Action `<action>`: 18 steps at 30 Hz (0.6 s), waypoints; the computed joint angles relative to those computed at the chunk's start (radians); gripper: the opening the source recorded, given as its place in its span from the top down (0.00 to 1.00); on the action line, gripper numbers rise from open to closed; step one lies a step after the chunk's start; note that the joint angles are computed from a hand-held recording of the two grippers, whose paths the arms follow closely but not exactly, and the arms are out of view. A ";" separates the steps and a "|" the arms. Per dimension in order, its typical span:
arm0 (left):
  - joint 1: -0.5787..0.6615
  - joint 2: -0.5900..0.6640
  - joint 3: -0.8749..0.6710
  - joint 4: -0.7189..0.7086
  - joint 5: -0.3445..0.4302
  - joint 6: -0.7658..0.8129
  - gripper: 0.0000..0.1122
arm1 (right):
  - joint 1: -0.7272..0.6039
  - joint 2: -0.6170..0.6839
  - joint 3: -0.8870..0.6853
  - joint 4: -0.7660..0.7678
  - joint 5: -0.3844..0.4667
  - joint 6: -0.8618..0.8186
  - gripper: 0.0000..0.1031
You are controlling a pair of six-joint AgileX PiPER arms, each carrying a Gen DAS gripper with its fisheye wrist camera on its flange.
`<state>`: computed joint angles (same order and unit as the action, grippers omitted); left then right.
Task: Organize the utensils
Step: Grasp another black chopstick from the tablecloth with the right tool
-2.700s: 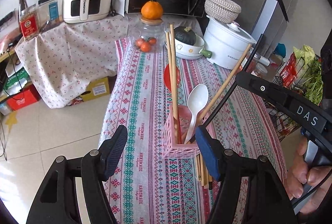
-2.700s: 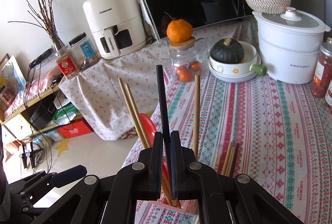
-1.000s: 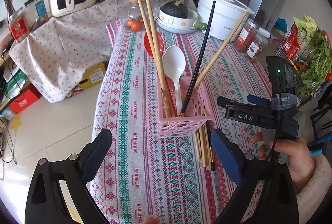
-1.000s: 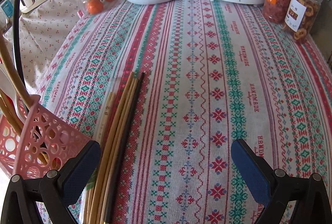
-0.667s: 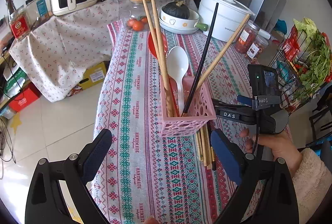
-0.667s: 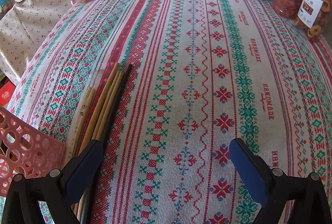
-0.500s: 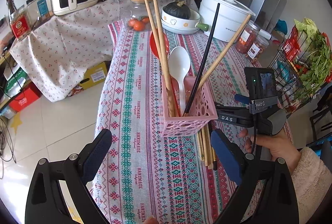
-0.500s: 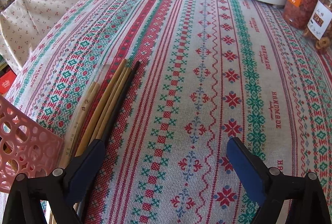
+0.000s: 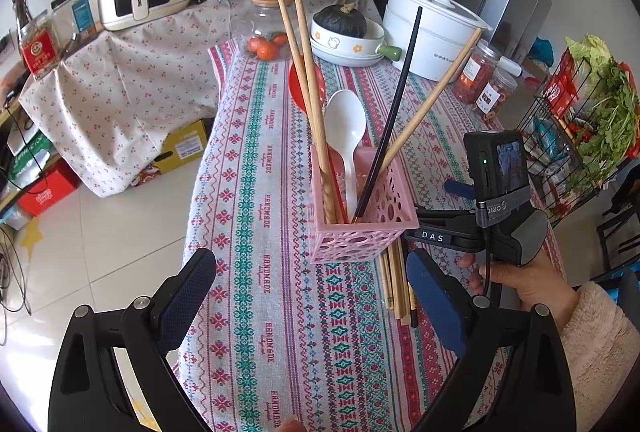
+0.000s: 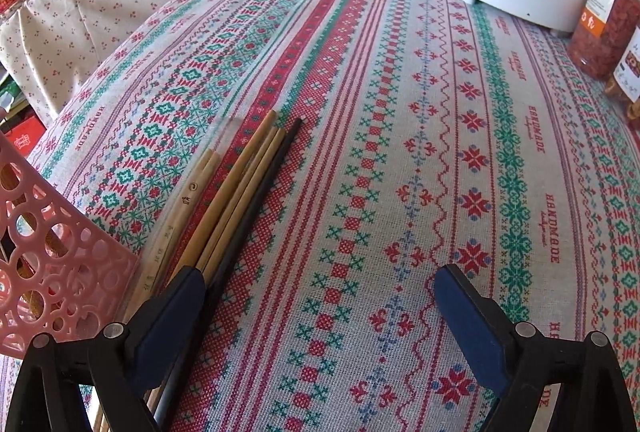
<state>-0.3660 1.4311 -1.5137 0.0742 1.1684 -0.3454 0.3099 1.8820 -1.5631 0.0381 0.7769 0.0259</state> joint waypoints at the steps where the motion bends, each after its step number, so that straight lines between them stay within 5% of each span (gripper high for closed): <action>1: 0.000 0.000 -0.001 0.001 0.001 -0.001 0.13 | -0.002 0.002 -0.002 0.003 0.002 -0.002 0.07; 12: -0.010 -0.003 0.004 0.006 -0.005 -0.012 0.13 | 0.019 0.064 -0.134 -0.070 0.170 0.123 0.09; 18: 0.005 -0.012 0.004 -0.039 -0.011 0.015 0.13 | 0.010 0.056 -0.147 -0.105 0.227 0.113 0.39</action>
<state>-0.3608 1.4191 -1.5096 0.0355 1.1575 -0.3302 0.3203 1.9383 -1.7101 -0.0666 1.0040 0.1391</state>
